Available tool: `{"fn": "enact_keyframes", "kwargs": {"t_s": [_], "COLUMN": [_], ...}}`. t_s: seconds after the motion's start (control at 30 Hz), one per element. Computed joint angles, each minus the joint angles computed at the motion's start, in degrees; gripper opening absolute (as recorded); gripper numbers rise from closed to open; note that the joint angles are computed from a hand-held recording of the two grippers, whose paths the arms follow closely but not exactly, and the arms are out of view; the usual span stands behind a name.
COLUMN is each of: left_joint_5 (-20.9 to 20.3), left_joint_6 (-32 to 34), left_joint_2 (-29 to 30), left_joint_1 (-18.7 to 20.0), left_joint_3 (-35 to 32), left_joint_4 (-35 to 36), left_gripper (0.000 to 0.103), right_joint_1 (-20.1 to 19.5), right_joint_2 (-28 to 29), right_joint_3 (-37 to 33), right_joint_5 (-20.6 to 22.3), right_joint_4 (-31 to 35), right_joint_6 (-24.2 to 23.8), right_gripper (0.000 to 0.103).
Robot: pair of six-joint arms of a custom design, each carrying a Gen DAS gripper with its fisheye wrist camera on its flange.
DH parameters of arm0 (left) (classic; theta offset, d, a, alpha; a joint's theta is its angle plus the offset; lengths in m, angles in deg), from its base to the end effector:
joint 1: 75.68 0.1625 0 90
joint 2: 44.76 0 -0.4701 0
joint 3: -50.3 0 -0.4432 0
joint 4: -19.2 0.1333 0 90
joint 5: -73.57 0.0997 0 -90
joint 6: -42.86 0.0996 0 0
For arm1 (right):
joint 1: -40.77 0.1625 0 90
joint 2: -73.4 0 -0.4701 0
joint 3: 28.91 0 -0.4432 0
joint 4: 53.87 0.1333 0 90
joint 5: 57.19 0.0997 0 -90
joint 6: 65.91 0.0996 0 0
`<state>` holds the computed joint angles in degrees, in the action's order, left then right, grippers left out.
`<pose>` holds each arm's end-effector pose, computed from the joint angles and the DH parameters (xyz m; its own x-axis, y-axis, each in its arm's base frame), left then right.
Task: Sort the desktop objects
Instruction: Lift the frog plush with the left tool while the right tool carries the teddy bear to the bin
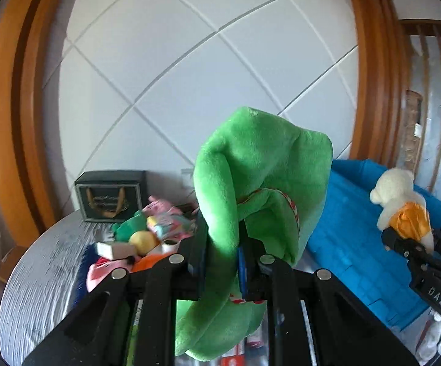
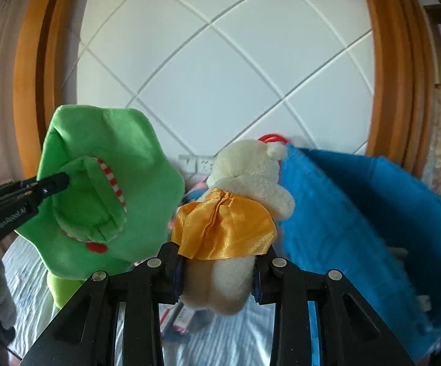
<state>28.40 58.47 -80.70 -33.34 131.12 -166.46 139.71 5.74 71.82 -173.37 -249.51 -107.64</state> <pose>-0.4634 -0.6976 0.1583 -0.7231 0.2652 -0.6378 0.6873 0.3681 -0.6262 0.1916 -0.6433 0.4238 -0.6794 0.0093 0.7337 -0.6684 0.4048 -0.6241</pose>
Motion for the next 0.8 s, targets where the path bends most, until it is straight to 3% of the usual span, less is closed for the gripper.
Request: {"fn": "enact_keyframes", "kwargs": {"t_s": [0.2,0.37,0.63,0.8], "left_joint_5": [1.82,3.55,6.28,6.97], "left_joint_6": [1.68,1.36,-0.18,-4.27], "left_joint_2": [4.77,11.72,26.89,35.77], "left_joint_1": [-3.73,-7.56,-14.19,-16.71], "left_joint_3": [-4.39,-11.5,-32.63,-47.26], "left_joint_4": [-1.93,-4.2,0.99,13.64], "left_gripper": [0.016,0.016,0.016,0.016], "right_joint_1": [-1.37,-6.04,-17.58,-25.08], "right_joint_2": [-5.21,-11.45,-18.62,-20.93], "right_joint_3": [0.9,-0.68,-5.45,-8.78], "right_joint_5": [2.68,8.69,17.61,20.45], "right_joint_4": [-1.24,3.37,12.52,21.1], "right_joint_6": [-1.04,-4.31,-8.54,-6.53], "right_gripper": [0.032,0.032,0.032,0.032]}}
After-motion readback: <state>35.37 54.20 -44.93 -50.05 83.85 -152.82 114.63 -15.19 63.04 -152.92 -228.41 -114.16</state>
